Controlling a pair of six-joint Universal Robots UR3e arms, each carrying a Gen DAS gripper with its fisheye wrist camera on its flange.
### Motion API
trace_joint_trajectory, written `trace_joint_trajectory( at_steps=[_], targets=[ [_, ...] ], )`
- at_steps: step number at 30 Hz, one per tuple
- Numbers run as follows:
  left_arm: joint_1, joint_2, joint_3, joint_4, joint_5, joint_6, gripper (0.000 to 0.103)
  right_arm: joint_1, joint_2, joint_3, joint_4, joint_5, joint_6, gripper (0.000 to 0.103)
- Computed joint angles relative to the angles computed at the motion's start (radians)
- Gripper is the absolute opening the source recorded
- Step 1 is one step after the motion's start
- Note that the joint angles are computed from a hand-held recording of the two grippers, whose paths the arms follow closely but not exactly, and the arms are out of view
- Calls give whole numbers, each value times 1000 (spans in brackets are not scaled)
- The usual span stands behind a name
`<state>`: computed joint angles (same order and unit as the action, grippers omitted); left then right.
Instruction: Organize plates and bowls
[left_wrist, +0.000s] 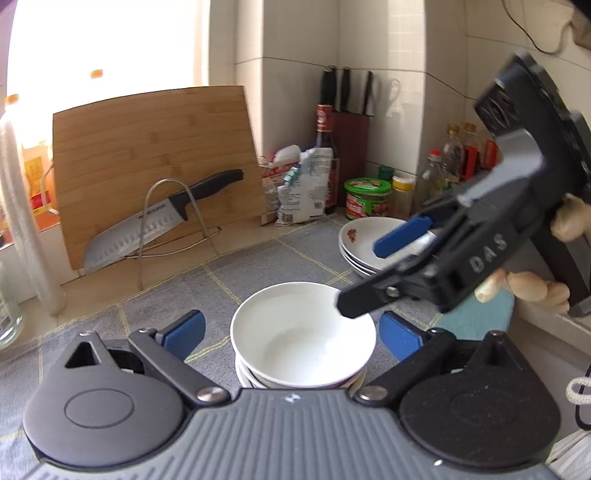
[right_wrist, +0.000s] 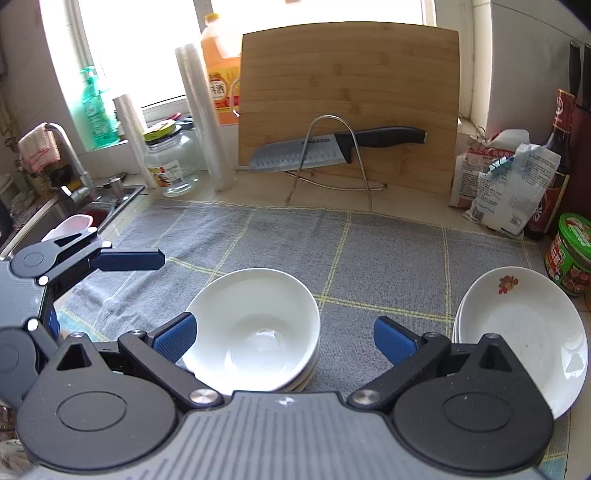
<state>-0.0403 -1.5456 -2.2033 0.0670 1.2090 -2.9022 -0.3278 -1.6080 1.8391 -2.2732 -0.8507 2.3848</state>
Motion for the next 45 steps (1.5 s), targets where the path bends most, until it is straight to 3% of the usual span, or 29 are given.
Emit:
trace_joint_trajectory(
  at_steps=[6,10,13,18,28,36,45],
  targets=[
    [-44,65,-74,18,107,-48,102,-129,-62,54,180,150,-299,103],
    [-86,59,-99,-11,206,-70,102,-134,-56,81,173,109,-430,103],
    [-116,4,-88,-33,264,-83,102,-103,24,86,120,40,-428,103],
    [-112,-59,-99,-42,273,-50,102,-26,162,93,-36,-77,-366,103],
    [15,-176,-26,-127,72,164,102,94,247,134,-275,-207,-256,103],
    [77,-227,-36,-79,-22,268,103,128,254,160,-354,-236,-174,103],
    [78,-263,-17,-46,-34,274,103,98,250,173,-358,-210,-201,103]
  ],
)
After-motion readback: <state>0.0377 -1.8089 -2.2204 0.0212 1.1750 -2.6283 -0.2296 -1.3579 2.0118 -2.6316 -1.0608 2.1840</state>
